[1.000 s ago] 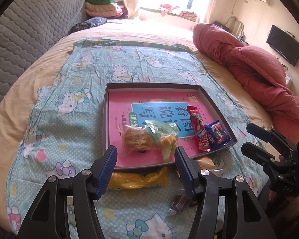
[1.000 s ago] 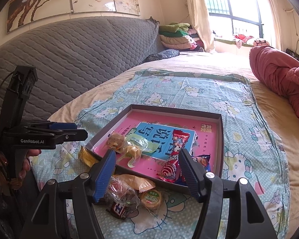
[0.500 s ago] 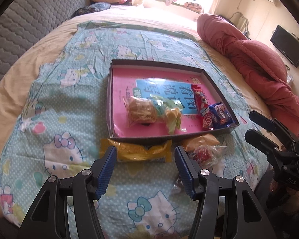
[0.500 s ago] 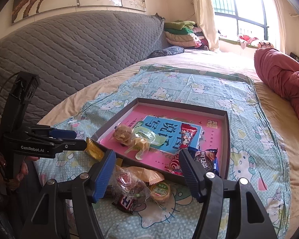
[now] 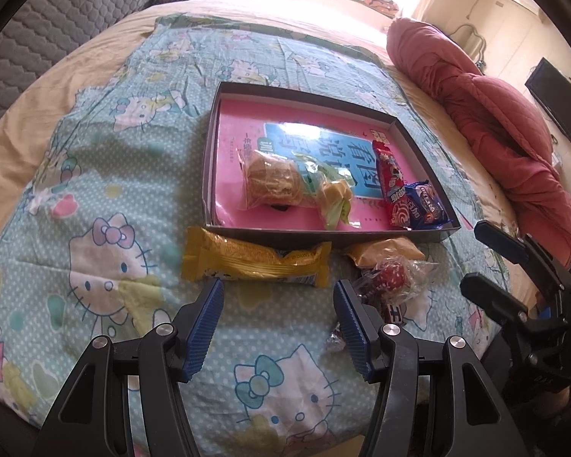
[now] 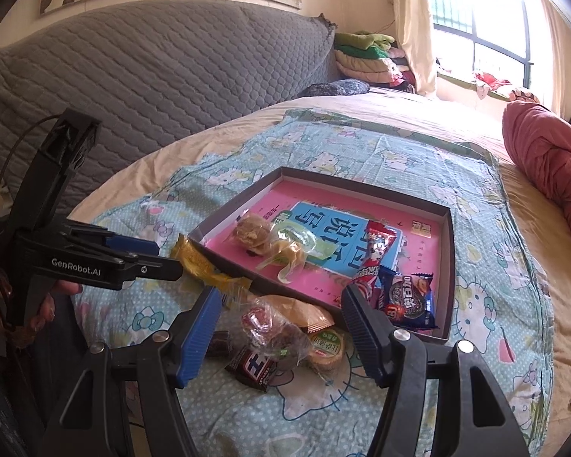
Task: Organize snacks
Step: 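Grasp the yellow chip bag with left gripper while right gripper grasps clear candy bag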
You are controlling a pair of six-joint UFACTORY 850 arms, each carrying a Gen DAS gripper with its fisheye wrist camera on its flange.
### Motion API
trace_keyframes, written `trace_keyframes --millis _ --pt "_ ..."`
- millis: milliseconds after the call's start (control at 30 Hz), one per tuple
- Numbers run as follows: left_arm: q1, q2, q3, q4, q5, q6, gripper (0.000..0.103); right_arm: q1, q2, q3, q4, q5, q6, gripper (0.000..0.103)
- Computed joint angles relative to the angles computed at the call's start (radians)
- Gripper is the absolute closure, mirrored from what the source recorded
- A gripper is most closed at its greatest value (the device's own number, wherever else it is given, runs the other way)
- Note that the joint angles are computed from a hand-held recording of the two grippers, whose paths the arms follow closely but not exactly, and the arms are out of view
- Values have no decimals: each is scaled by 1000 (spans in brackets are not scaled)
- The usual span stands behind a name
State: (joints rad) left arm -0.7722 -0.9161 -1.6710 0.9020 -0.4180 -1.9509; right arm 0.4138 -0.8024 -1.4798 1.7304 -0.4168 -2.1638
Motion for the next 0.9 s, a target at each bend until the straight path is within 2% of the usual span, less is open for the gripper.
trace_keyframes --millis 333,633,800,900 --pt "13 -22 2 -11 60 -74 41 36 -32 -12 -45 87 -56 38" --pt "30 -34 23 134 131 -347 41 51 -40 -9 -7 116 -142 38" --pt "40 -51 2 136 152 -378 41 58 -54 -23 -21 141 -153 38" --pt "44 -60 -5 138 162 -398 41 68 -60 -23 48 166 -258 38"
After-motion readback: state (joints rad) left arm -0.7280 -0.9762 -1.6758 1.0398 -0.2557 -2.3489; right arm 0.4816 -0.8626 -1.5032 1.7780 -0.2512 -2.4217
